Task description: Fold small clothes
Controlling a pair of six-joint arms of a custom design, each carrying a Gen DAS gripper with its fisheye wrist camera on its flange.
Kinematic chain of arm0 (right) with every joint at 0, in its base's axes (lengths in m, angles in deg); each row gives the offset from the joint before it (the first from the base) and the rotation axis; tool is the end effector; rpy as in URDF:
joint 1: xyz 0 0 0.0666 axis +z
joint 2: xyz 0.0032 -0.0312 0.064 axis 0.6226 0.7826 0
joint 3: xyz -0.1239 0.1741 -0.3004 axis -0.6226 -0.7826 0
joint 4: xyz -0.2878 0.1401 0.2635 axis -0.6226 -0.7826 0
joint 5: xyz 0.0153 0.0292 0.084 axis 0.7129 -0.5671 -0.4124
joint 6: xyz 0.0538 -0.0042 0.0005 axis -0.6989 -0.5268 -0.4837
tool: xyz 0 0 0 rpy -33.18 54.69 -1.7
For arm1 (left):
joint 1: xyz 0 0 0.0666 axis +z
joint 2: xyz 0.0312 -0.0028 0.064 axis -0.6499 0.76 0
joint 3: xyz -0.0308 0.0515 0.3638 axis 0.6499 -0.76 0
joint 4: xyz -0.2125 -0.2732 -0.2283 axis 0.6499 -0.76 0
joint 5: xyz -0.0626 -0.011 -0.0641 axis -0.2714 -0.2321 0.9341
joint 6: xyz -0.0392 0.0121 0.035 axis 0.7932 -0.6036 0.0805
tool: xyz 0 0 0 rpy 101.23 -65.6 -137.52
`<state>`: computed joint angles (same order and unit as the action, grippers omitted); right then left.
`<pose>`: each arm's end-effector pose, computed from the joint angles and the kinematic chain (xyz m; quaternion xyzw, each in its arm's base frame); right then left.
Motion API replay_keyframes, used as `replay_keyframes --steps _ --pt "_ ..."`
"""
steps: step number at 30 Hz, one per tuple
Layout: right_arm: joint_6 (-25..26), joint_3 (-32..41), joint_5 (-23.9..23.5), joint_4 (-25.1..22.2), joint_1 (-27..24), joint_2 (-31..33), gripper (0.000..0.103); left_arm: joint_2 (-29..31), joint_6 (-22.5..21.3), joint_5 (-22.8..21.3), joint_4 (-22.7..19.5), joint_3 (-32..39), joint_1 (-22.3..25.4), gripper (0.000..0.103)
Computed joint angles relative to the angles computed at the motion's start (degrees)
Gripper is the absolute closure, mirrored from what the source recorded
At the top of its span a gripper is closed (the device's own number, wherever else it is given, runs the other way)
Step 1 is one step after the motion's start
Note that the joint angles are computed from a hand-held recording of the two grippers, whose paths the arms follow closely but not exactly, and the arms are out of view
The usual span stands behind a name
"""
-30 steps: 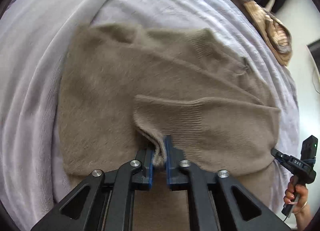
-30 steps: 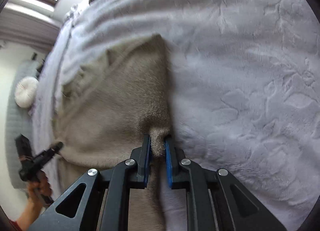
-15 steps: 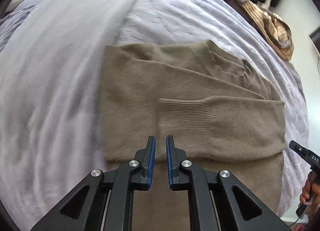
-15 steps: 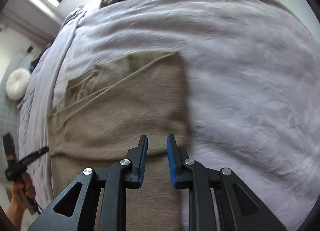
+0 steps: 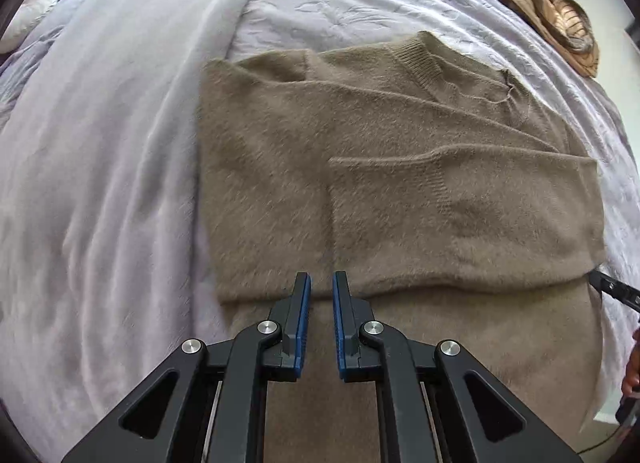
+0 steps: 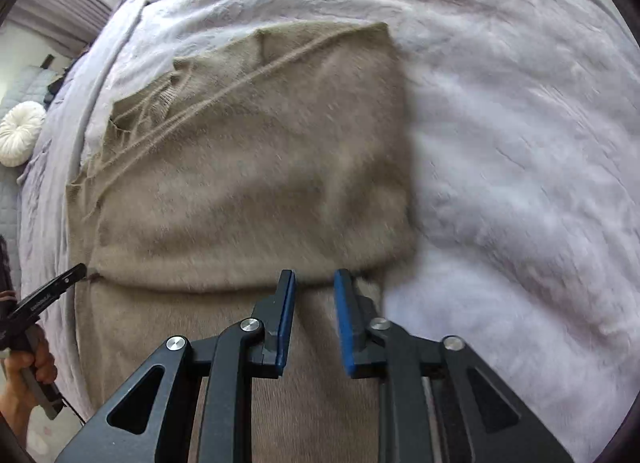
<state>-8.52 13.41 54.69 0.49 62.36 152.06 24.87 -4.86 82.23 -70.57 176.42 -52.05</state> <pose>0.4602 0.2052 0.3963 0.2127 0.9648 0.1129 0.1054 0.6002 -0.1260 0.3885 0.1156 0.9868 -0.0546 0.0991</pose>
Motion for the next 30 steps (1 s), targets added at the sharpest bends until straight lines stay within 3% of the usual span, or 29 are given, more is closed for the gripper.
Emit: replay_keyframes --steps 5,15,28,29,30 --pt "-3.8 0.0 -0.4 -1.7 1.1 -1.3 0.076 -2.4 -0.1 0.0 -2.7 -1.5 -0.5 0.091" --pt "-6.6 3.2 -2.0 -6.5 4.3 -3.4 0.065 -7.5 -0.1 -2.5 -6.8 -3.6 -3.0 0.091" --pt "-5.8 4.8 -4.5 -8.7 6.6 -4.7 0.056 -12.4 3.8 -5.3 -10.5 -6.7 -4.2 0.091" --pt "-5.5 4.9 -4.6 -8.9 6.7 -4.8 0.056 -12.7 4.3 -5.3 -10.6 -6.9 -4.3 0.08" --pt "-5.2 5.0 -4.7 -9.1 6.7 -4.9 0.056 -12.8 5.0 -5.4 -10.7 -7.1 -4.4 0.031"
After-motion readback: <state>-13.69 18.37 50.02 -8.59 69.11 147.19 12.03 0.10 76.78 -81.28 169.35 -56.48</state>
